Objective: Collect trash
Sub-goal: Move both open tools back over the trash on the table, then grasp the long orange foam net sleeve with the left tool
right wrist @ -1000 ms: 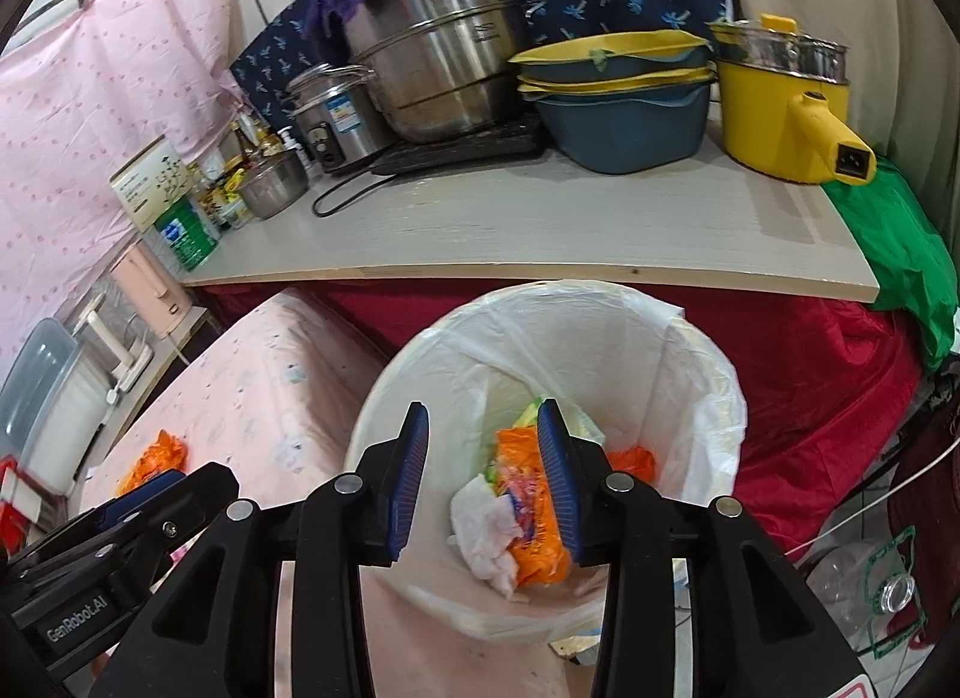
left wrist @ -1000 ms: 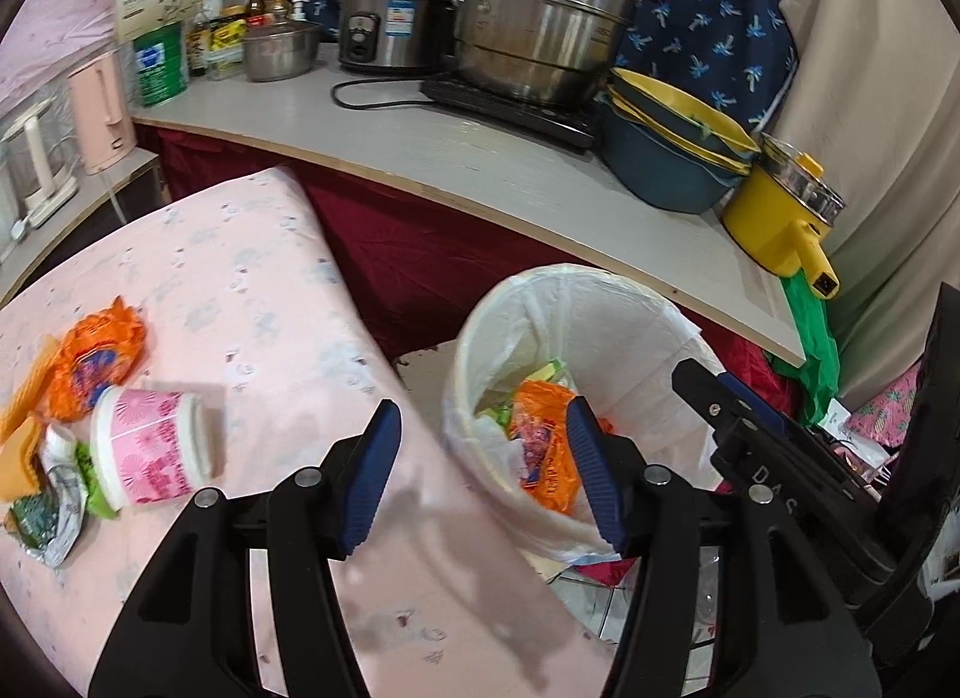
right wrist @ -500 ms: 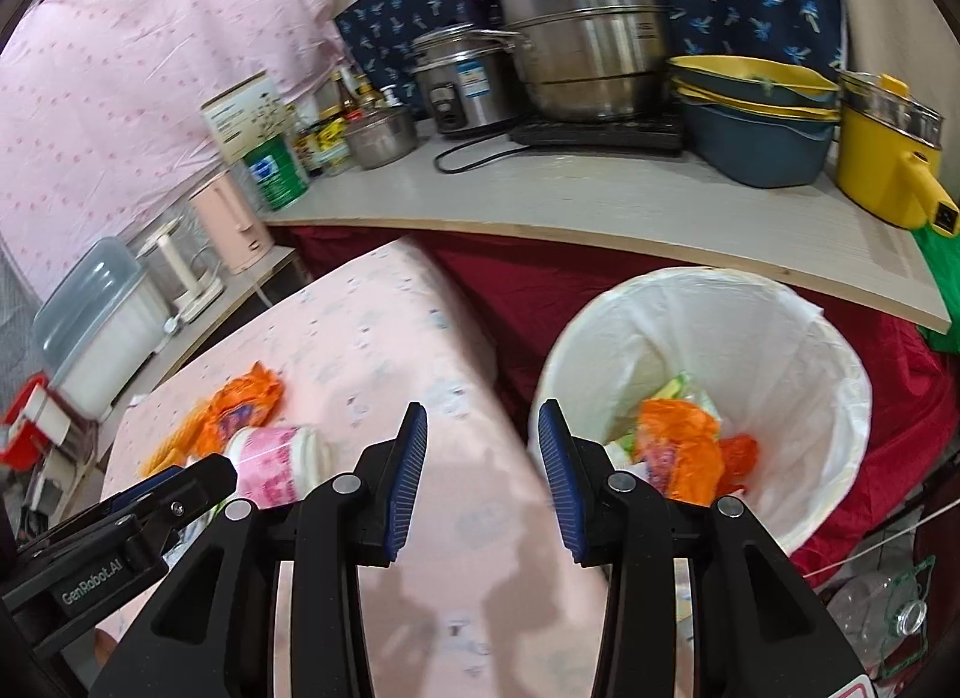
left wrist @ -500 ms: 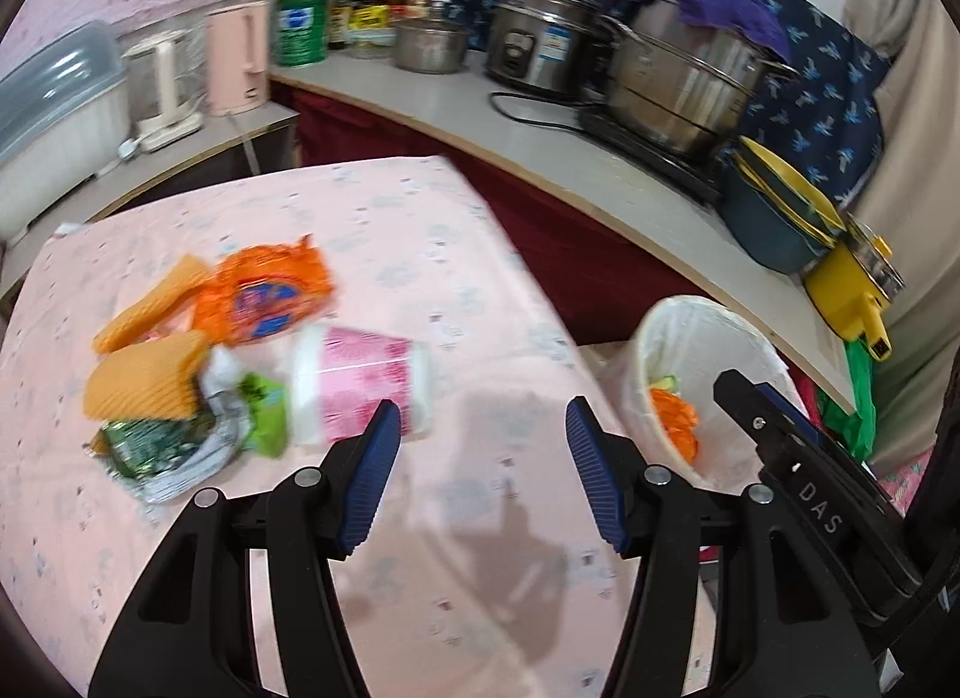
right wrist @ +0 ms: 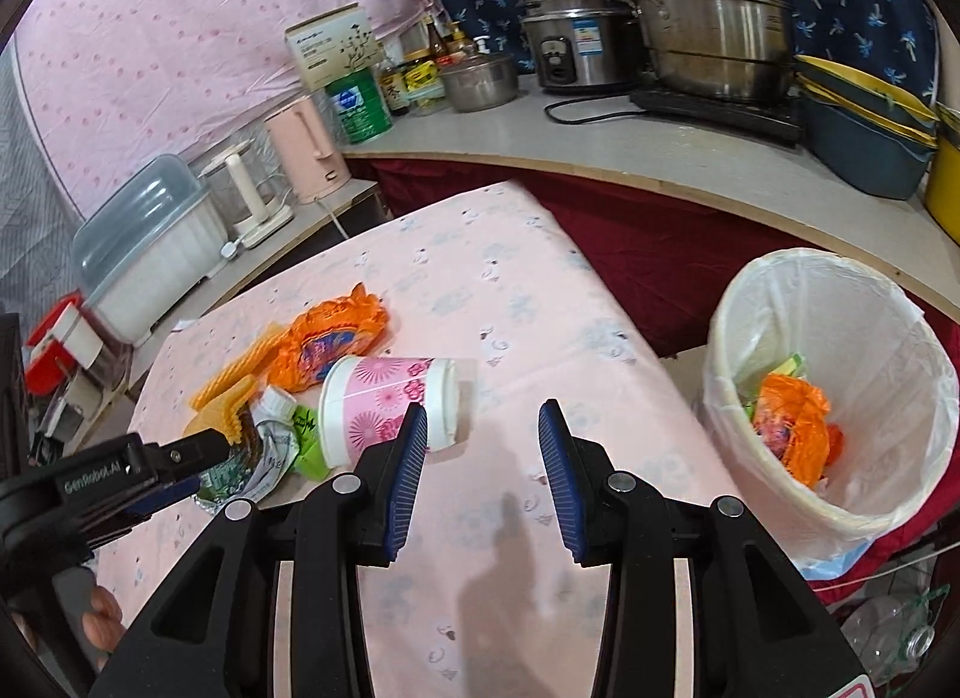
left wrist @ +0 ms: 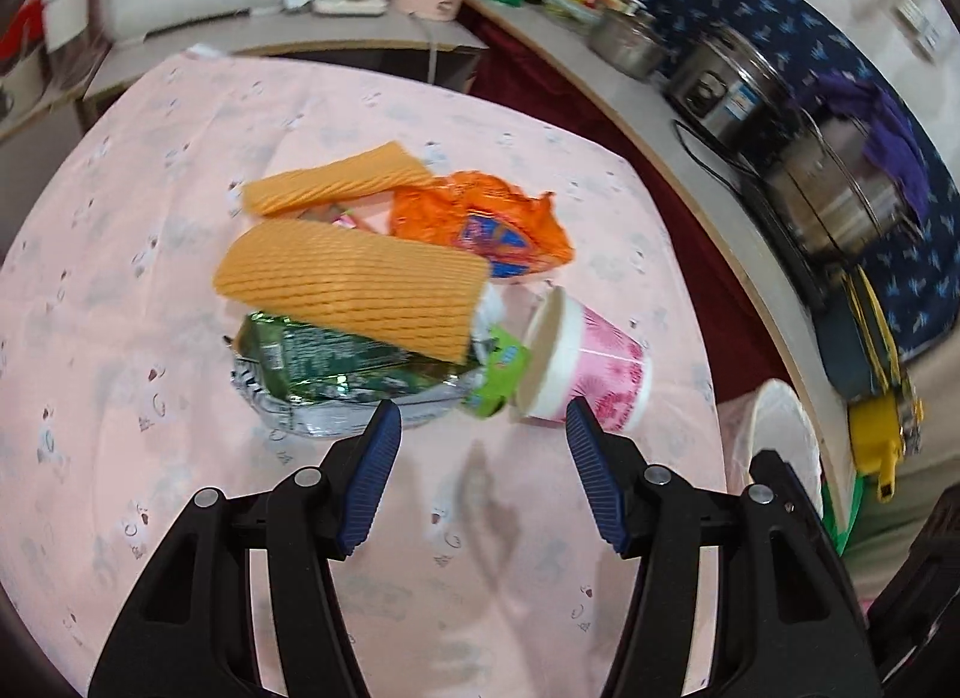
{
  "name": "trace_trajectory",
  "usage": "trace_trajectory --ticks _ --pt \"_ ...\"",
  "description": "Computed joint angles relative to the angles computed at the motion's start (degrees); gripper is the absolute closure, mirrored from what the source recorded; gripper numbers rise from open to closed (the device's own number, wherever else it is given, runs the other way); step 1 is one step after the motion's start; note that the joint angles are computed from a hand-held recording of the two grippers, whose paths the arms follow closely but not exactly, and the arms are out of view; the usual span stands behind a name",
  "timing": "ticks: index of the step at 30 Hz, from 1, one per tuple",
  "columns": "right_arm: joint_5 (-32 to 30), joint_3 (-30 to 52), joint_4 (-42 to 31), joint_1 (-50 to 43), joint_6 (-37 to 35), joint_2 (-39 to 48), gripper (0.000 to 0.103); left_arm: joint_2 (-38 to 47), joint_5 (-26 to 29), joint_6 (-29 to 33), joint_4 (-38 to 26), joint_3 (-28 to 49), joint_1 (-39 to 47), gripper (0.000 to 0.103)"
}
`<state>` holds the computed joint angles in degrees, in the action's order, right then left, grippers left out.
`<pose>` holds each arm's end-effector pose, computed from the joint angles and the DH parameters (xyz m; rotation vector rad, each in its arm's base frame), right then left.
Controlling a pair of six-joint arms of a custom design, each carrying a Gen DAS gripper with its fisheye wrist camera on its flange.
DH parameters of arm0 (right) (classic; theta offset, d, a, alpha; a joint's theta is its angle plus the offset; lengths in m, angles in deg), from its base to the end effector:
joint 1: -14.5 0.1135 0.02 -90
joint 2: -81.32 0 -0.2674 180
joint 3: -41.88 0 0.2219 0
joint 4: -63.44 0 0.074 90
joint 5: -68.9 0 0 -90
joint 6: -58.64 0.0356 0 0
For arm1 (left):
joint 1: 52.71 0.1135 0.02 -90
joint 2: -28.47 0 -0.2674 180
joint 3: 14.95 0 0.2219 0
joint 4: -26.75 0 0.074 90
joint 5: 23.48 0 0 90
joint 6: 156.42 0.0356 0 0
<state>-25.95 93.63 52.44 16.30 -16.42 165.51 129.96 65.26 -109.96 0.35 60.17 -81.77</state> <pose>0.2595 0.0112 0.1852 0.2252 2.3276 0.2444 0.2962 -0.1637 0.1897 -0.3323 2.5407 -0.4882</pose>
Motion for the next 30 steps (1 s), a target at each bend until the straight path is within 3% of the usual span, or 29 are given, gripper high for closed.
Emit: trace_trajectory --ticks 7,16,18,21,23,30 --pt "0.4 2.1 1.2 1.7 0.5 4.5 0.065 3.1 5.9 -4.5 2.3 0.6 5.6 0.049" --pt "-0.3 4.8 1.9 2.1 0.2 8.8 0.065 10.0 8.2 -8.5 -0.1 6.8 9.0 0.05" --pt "-0.1 5.2 1.9 2.5 0.2 9.2 0.065 10.6 8.6 -8.1 0.0 7.3 9.4 0.057" --pt "0.1 5.9 1.8 3.4 0.4 9.8 0.065 10.0 10.0 -6.7 2.3 6.3 9.6 0.078" --pt "0.1 6.3 1.6 3.9 0.6 10.2 0.065 9.7 9.9 -5.4 1.9 6.6 9.4 0.099" --pt "1.3 7.7 0.9 7.8 1.4 10.7 0.065 5.8 11.7 -1.8 2.8 3.2 10.3 0.099"
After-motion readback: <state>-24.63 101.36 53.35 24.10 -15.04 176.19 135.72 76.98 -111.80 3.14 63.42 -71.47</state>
